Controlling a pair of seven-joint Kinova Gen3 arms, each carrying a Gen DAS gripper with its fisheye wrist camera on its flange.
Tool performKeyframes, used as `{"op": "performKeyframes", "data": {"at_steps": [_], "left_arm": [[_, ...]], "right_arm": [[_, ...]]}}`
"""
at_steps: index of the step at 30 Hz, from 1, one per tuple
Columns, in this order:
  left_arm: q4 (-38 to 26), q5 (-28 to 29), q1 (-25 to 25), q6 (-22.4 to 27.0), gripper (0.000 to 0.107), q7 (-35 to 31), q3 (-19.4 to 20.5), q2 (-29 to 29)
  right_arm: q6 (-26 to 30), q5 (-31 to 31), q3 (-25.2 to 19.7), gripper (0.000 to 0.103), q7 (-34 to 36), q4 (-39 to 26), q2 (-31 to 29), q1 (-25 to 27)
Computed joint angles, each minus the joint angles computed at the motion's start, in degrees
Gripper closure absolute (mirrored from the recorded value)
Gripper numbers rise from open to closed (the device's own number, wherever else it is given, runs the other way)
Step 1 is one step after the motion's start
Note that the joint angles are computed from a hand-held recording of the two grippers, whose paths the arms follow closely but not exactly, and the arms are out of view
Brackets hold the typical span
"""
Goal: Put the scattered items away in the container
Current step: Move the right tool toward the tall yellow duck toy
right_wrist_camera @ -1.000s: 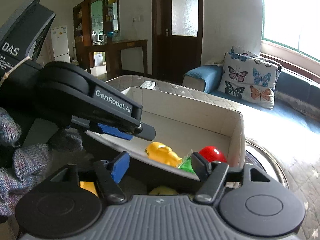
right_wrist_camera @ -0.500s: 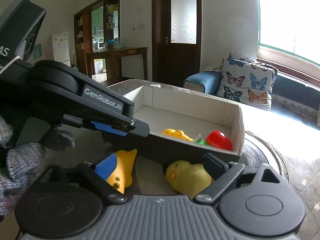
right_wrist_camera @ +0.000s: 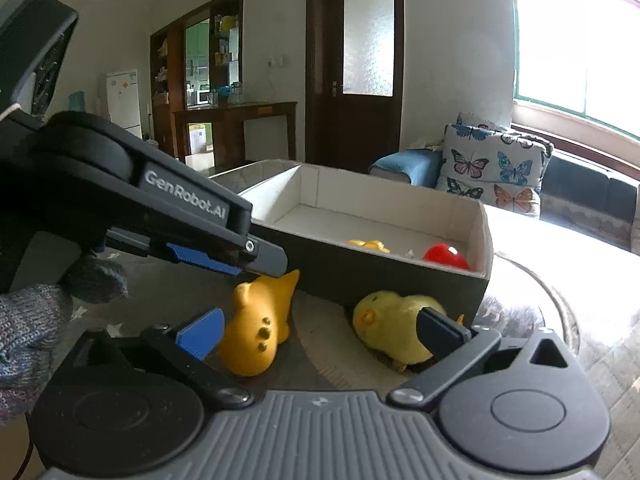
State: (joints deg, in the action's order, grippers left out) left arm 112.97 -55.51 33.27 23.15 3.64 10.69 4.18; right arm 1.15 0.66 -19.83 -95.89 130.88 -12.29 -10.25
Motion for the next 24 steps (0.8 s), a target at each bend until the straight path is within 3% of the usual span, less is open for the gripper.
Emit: {"op": "performKeyframes", "data": {"at_steps": [5,10,18,24], "left_arm": [[2.73,-3.5,0.0,1.6,0.072,4.79,1.04,-1.8],[4.89,-2.82,-2.02,1.66,0.072,5.84,2.38,-3.06],[6.72,-1.71,-4.53,-0.62,0.072,6.39,3.24,-3.29],[6.41,-1.07,-4.95,-2.69,0.071,5.33,2.37,-2.44]], "right_arm": [[1.18,-0.61,-0.99,0.0,-1.32,0.47,0.1,-0.6],[1.95,-0.51,-1.43,0.0,-3.08,0.79,0.65,-1.65],[2.08,2.86,-9.62,0.0,-6.81,0.14,1.76,5.21],[2.29,5.36,-11.85,0.001,-8.62,-1.06,3.36,6.83]]}}
